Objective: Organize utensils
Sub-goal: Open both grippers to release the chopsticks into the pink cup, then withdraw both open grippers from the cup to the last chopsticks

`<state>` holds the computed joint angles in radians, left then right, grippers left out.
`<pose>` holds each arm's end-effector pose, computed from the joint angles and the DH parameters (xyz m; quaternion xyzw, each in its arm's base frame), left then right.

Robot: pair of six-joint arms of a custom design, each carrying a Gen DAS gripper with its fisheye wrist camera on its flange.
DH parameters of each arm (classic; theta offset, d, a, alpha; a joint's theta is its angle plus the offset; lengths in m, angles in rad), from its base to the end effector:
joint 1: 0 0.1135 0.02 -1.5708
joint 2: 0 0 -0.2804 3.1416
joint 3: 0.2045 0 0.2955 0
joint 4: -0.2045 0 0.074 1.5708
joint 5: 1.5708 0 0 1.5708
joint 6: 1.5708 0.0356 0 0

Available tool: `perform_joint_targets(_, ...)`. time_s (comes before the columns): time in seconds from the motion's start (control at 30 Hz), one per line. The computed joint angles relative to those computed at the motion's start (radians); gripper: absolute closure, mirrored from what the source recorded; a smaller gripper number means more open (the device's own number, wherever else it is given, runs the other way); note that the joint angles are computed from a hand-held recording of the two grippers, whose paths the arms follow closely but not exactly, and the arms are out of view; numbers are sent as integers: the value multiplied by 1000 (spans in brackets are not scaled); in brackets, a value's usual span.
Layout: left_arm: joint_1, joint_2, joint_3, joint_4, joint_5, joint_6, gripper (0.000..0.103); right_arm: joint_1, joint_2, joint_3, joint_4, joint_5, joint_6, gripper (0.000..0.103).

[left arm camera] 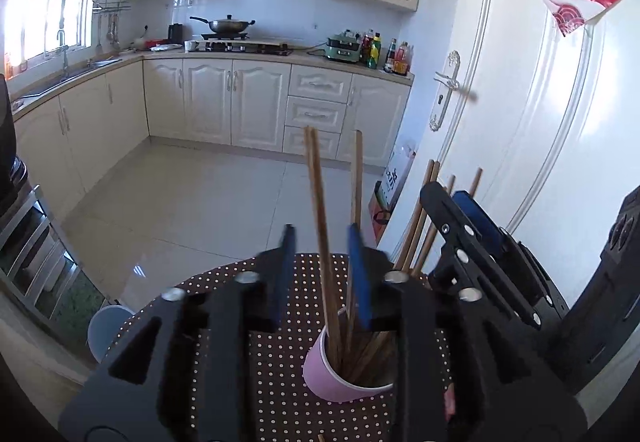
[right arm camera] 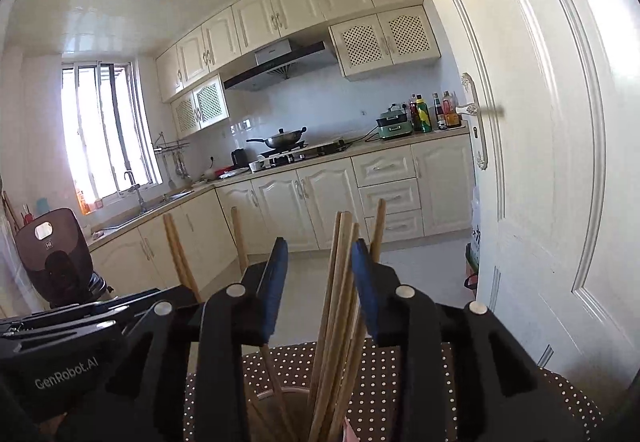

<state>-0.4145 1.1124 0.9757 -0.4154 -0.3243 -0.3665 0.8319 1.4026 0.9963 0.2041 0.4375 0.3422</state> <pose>0.2631 -0.1034 0.3285 -0.0580 0.8633 -0.0528 0.4986 0.2581 0.2609 0.3094 -0.0503 0.7671 0.2018 0.6069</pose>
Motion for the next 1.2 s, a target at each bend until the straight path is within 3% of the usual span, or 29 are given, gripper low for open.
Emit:
perform_joint_targets(0.07,-1,-10,0,-4,-16,-1,56,-1,-21,-8,-7,-4,3,69)
perform_joint_targets(0.13,-2,-23,-2,-11,-19,0,54,-3,-33,-6,-24,-3,-3,66)
perform_joint_targets(0.37,-18,-46,1,-45,-55,-1,53,-2,-79,-9,-62,6,-16,54)
perform_joint_targets(0.7,-58,-101,-14,-99,-100,-25,53,11,-157,-28,-127,39,-24,54)
perform_joint_targets(1.2,-223,-242,-126,-276,-269,-133,53,86,-306,-143,-285,103,31,53)
